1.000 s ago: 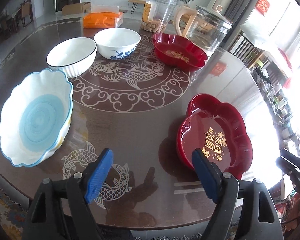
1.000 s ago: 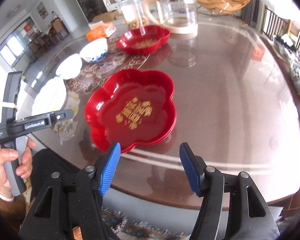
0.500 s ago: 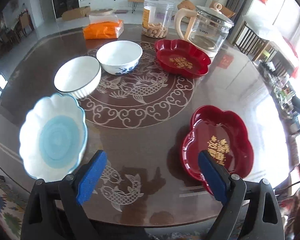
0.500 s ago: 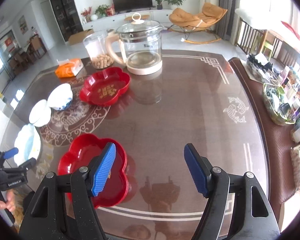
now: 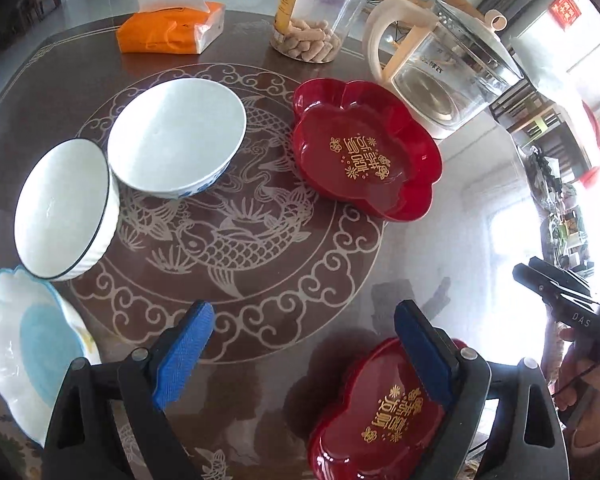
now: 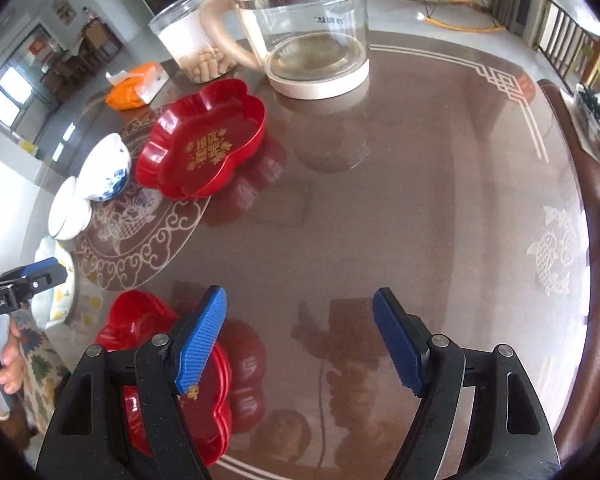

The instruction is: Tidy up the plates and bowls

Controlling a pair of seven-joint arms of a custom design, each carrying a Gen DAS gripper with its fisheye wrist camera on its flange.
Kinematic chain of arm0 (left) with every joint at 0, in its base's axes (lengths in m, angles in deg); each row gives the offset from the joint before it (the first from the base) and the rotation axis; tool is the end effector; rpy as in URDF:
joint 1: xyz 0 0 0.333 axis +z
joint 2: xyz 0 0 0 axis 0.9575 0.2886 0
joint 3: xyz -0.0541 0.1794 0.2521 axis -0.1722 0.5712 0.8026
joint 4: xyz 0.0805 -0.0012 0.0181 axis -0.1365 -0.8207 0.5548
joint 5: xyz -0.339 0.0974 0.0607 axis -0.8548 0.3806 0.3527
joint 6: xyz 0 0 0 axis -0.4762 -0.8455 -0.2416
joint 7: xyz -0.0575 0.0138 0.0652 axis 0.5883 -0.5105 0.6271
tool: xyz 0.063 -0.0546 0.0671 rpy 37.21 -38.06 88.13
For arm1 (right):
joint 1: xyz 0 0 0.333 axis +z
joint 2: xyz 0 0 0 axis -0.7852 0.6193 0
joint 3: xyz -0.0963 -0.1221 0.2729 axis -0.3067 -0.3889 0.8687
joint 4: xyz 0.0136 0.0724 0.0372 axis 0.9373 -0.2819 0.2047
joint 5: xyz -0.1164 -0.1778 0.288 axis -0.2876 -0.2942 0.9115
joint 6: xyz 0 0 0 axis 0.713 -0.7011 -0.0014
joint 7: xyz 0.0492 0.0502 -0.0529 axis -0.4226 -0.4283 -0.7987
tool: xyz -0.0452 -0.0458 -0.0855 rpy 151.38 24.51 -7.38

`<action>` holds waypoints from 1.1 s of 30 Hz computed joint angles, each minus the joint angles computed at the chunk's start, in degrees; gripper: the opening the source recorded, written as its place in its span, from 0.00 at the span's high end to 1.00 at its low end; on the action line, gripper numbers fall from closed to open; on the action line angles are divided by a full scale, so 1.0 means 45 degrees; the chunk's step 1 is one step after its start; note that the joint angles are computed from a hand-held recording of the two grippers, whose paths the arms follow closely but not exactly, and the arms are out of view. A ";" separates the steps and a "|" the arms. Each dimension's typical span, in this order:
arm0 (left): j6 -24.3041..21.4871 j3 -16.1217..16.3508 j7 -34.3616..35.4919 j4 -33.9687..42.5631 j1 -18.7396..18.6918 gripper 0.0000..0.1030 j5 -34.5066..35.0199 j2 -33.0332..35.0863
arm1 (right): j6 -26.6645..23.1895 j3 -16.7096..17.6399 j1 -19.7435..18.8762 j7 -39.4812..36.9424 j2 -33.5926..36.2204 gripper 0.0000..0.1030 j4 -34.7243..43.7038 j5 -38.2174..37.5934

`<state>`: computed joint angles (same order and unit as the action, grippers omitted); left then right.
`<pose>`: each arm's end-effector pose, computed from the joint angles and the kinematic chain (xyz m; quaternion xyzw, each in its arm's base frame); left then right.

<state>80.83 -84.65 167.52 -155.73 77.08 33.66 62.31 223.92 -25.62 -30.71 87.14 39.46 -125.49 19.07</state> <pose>0.6204 -0.1177 0.3303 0.5712 -0.7988 0.1858 0.0337 0.5016 0.1916 0.3399 -0.6048 0.7734 -0.0876 0.1685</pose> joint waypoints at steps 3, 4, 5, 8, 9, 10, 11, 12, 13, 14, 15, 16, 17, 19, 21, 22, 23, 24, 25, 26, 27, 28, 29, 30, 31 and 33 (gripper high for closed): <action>-0.0061 0.0214 -0.1108 0.1476 -0.0603 0.13 0.0592 0.1220 | 0.0016 -0.0378 0.0033 0.0086 0.0995 0.23 0.1131 -0.0494; -0.0283 0.0213 -0.1485 0.2031 -0.0693 0.14 0.0692 0.1643 | 0.0176 -0.0407 -0.0042 -0.0143 0.1277 0.24 0.1387 -0.0364; -0.0541 0.0198 -0.1864 0.2574 -0.0741 0.19 0.0743 0.2056 | 0.0370 -0.0436 -0.0090 -0.0354 0.1523 0.24 0.1602 -0.0186; -0.1116 0.0156 -0.3067 0.3865 -0.0859 0.32 0.0801 0.3059 | 0.0819 -0.0471 -0.0204 -0.1170 0.2152 0.25 0.2255 0.0527; -0.1135 0.0097 -0.3366 0.4116 -0.0862 0.33 0.0778 0.3282 | 0.0886 -0.0623 -0.0087 -0.1323 0.2328 0.25 0.2480 0.0590; -0.1095 0.0040 -0.3625 0.4304 -0.0868 0.33 0.0765 0.3461 | 0.0930 -0.0902 0.0157 -0.1342 0.2484 0.25 0.2691 0.0492; -0.0984 -0.0016 -0.3851 0.4435 -0.0867 0.33 0.0747 0.3607 | 0.0945 -0.1124 0.0353 -0.1381 0.2660 0.25 0.2930 0.0420; -0.0854 -0.0057 -0.4074 0.4562 -0.0880 0.34 0.0746 0.3755 | 0.0915 -0.1302 0.0511 -0.1427 0.2827 0.25 0.3166 0.0378; -0.0775 -0.0090 -0.4283 0.4686 -0.0891 0.35 0.0764 0.3895 | 0.0860 -0.1459 0.0649 -0.1460 0.3020 0.26 0.3438 0.0347; -0.0749 -0.0110 -0.4481 0.4830 -0.0913 0.37 0.0811 0.4039 | 0.0773 -0.1579 0.0738 -0.1525 0.3203 0.26 0.3706 0.0335; -0.0783 -0.0108 -0.4685 0.5039 -0.0964 0.42 0.0895 0.4223 | 0.0558 -0.1746 0.0871 -0.1559 0.3409 0.26 0.4043 0.0254; -0.0853 -0.0110 -0.4851 0.5251 -0.0998 0.44 0.0984 0.4407 | 0.0254 -0.1991 0.1084 -0.1502 0.3623 0.26 0.4399 0.0060; -0.0943 -0.0096 -0.5016 0.5486 -0.1049 0.50 0.1093 0.4600 | -0.0017 -0.2128 0.1196 -0.1517 0.3818 0.26 0.4740 -0.0107; -0.1026 -0.0102 -0.5250 0.5727 -0.1087 0.58 0.1257 0.4850 | -0.0464 -0.1991 0.1067 -0.1877 0.4250 0.43 0.5466 -0.0138; -0.0471 -0.0144 -0.5356 0.5443 -0.1076 0.63 0.1348 0.4759 | -0.0922 -0.1569 0.0707 -0.2441 0.4736 0.53 0.6244 0.0222; -0.0519 -0.0190 -0.5352 0.5546 -0.1058 0.65 0.1422 0.4835 | -0.1177 -0.1504 0.0662 -0.2590 0.4985 0.54 0.6636 0.0329; -0.0630 -0.0277 -0.5289 0.5644 -0.0988 0.71 0.1434 0.4926 | -0.1452 -0.1479 0.0658 -0.2712 0.5273 0.54 0.7083 0.0389; -0.0512 -0.0295 -0.5249 0.5588 -0.0989 0.72 0.1494 0.4914 | -0.1693 -0.1465 0.0660 -0.2834 0.5523 0.54 0.7484 0.0424; -0.0493 -0.0326 -0.5188 0.5623 -0.0998 0.72 0.1561 0.4948 | -0.1922 -0.1469 0.0674 -0.2924 0.5768 0.55 0.7878 0.0448; -0.0462 -0.0390 -0.5088 0.5620 -0.0961 0.74 0.1574 0.4968 | -0.2147 -0.1449 0.0667 -0.3041 0.5980 0.55 0.8230 0.0481; -0.0546 -0.0468 -0.5026 0.5710 -0.0904 0.78 0.1530 0.5040 | -0.2424 -0.1361 0.0592 -0.3241 0.6238 0.55 0.8646 0.0569; -0.0607 -0.0503 -0.5049 0.5796 -0.0878 0.78 0.1474 0.5094 | -0.2790 -0.1223 0.0469 -0.3486 0.6527 0.56 0.9111 0.0726; -0.0719 -0.0531 -0.5096 0.5931 -0.0853 0.79 0.1407 0.5178 | -0.3225 -0.1121 0.0384 -0.3664 0.6876 0.56 0.9646 0.0883; -0.0812 -0.0563 -0.5090 0.5971 -0.0777 0.80 0.1329 0.5191 | -0.3506 -0.1130 0.0372 -0.3699 0.7095 0.56 0.9958 0.0967; -0.0883 -0.0654 -0.4993 0.5987 -0.0659 0.81 0.1203 0.5209 | -0.3576 -0.1124 0.0341 -0.3717 0.7231 0.62 1.0093 0.1056; -0.1046 -0.0726 -0.4830 0.6039 -0.0548 0.82 0.1066 0.5235 | -0.3288 -0.0672 -0.0068 -0.4037 0.7251 0.90 0.9942 0.1713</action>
<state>76.12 -87.92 145.78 -128.56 74.62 38.46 85.86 209.12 -28.64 -31.01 68.97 72.09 -80.75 26.78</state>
